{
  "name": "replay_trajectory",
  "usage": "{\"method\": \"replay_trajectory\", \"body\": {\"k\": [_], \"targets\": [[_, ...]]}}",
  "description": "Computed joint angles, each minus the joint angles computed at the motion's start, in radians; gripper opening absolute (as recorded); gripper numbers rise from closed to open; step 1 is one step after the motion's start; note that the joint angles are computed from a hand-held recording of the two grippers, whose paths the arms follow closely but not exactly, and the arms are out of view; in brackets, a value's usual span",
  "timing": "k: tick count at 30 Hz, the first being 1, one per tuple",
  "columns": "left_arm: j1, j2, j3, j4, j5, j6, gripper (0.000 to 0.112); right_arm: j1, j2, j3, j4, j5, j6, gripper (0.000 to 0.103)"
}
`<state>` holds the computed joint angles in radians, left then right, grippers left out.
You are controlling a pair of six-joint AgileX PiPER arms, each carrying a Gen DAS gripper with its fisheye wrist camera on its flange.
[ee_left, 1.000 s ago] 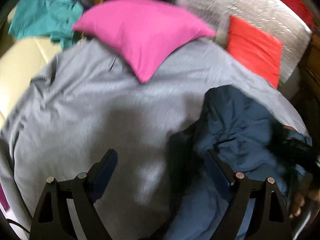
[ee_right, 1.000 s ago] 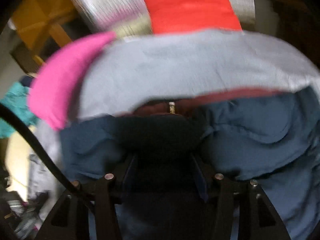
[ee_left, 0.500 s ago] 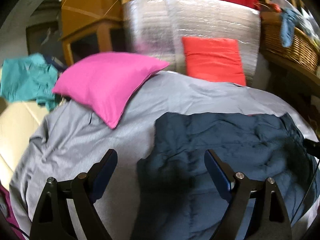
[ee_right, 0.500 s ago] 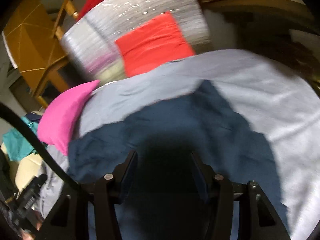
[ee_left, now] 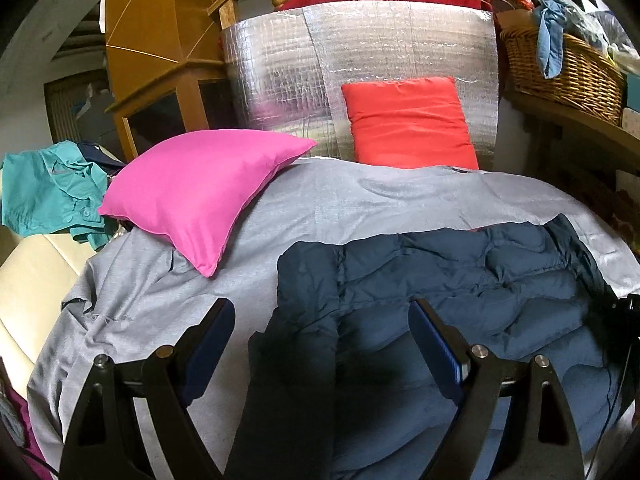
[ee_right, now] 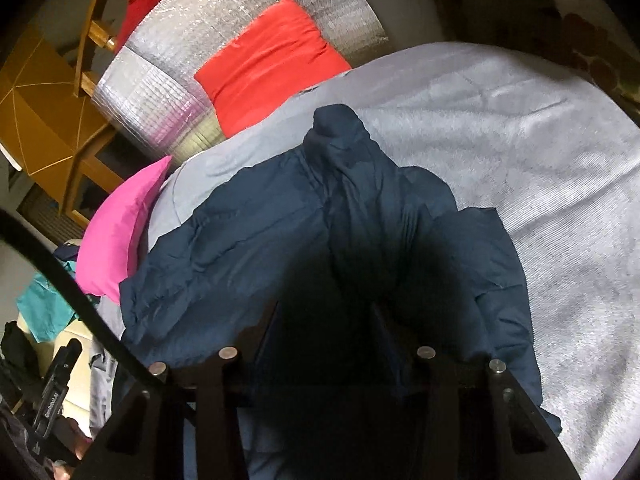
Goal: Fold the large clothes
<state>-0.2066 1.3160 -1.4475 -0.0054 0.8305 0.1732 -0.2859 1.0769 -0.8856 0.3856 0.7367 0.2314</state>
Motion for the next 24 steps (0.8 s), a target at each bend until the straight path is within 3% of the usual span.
{"method": "replay_trajectory", "body": {"k": [7, 16, 19, 24], "targets": [[-0.010, 0.000, 0.005, 0.026, 0.014, -0.020, 0.089, -0.049, -0.011, 0.021, 0.086, 0.005, -0.095, 0.049], [0.123, 0.189, -0.148, -0.001, 0.275, -0.044, 0.089, -0.219, -0.096, 0.046, 0.309, 0.063, -0.306, 0.049], [0.198, 0.218, -0.159, -0.085, 0.298, -0.014, 0.089, -0.280, -0.112, 0.057, 0.388, 0.087, -0.384, 0.049], [0.215, 0.275, -0.148, -0.105, 0.345, 0.000, 0.089, -0.260, -0.032, 0.056, 0.332, 0.098, -0.334, 0.049]]}}
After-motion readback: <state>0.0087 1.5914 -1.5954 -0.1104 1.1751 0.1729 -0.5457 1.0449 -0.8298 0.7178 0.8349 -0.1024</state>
